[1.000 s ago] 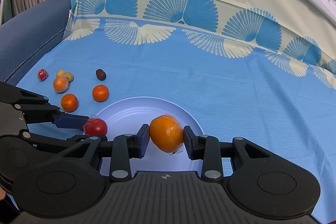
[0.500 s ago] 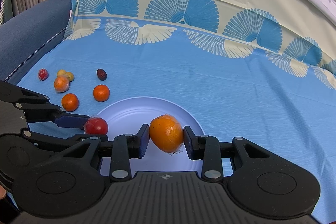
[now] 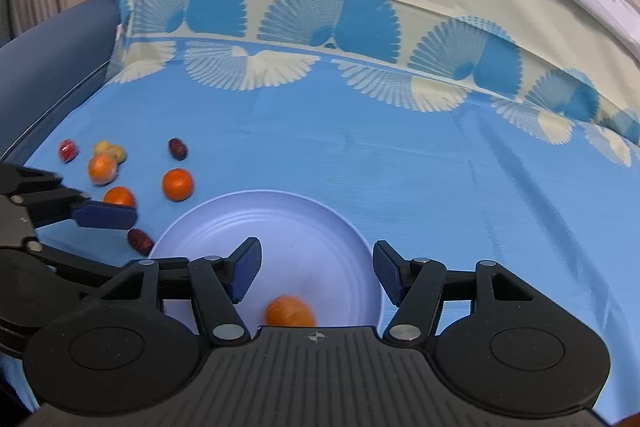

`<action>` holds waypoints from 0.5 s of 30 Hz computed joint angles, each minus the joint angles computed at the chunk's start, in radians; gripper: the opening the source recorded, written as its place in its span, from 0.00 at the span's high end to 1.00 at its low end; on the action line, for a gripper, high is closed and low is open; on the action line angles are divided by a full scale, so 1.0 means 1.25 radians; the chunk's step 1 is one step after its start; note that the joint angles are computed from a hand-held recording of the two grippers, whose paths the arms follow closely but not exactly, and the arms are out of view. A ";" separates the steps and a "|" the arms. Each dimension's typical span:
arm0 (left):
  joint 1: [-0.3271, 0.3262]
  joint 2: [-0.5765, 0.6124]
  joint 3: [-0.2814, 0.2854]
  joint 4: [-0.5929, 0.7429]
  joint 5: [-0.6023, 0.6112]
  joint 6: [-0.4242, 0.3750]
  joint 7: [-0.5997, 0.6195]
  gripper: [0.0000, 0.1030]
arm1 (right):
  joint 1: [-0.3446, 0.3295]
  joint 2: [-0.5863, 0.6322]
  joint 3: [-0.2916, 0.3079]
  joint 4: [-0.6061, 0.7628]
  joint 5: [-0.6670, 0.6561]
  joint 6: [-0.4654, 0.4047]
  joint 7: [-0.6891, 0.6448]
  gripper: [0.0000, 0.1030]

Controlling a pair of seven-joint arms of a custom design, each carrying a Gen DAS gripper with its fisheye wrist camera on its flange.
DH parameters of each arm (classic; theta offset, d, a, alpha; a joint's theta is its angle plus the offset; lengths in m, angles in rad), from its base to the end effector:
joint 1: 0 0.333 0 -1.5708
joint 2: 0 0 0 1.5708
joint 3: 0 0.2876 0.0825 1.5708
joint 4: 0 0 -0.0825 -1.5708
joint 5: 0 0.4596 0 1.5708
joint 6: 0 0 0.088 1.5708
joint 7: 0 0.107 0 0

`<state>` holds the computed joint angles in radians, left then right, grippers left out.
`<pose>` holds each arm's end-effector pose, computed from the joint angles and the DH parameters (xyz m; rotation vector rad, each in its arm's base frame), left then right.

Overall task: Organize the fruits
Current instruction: 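Open both tools to drop the plum and tangerine onto the plate, then grasp a red date with the right tool while the left tool reaches a wrapped tangerine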

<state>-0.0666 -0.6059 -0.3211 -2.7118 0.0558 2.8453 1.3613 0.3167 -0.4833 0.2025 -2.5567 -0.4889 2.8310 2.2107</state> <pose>0.4482 -0.1752 0.4195 -1.5616 1.9879 -0.6826 0.4384 0.2771 0.4473 -1.9682 1.4446 -0.7054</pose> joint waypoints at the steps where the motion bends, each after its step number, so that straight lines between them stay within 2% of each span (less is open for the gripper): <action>1: 0.004 -0.002 -0.002 0.000 0.001 0.007 -0.005 0.41 | -0.007 -0.002 0.005 0.000 -0.005 0.001 0.009 0.38; 3: 0.009 -0.011 -0.001 -0.006 -0.002 0.025 -0.015 0.44 | -0.024 -0.007 0.020 -0.002 -0.023 0.005 0.033 0.38; 5: 0.020 -0.032 -0.001 -0.018 -0.007 0.049 -0.028 0.62 | -0.038 -0.009 0.032 -0.001 -0.041 0.012 0.060 0.38; 6: 0.026 -0.046 0.000 -0.025 -0.009 0.060 -0.030 0.68 | -0.042 -0.009 0.035 0.000 -0.046 0.015 0.072 0.38; 8: 0.025 -0.078 0.020 -0.039 -0.017 0.079 -0.013 0.87 | -0.056 -0.011 0.048 0.003 -0.062 0.024 0.106 0.38; 10: 0.017 -0.105 0.056 -0.042 -0.030 0.096 0.029 0.89 | -0.083 -0.019 0.073 0.004 -0.095 0.040 0.158 0.41; 11: 0.029 -0.117 0.058 -0.044 -0.030 0.108 0.045 0.89 | -0.116 -0.029 0.101 0.003 -0.129 0.061 0.208 0.42; 13: 0.067 -0.137 0.057 -0.041 -0.028 0.130 0.072 0.89 | -0.172 -0.054 0.146 -0.002 -0.192 0.112 0.290 0.54; 15: 0.105 -0.146 0.061 -0.034 -0.040 0.139 0.084 0.89 | -0.234 -0.085 0.193 -0.011 -0.241 0.171 0.366 0.60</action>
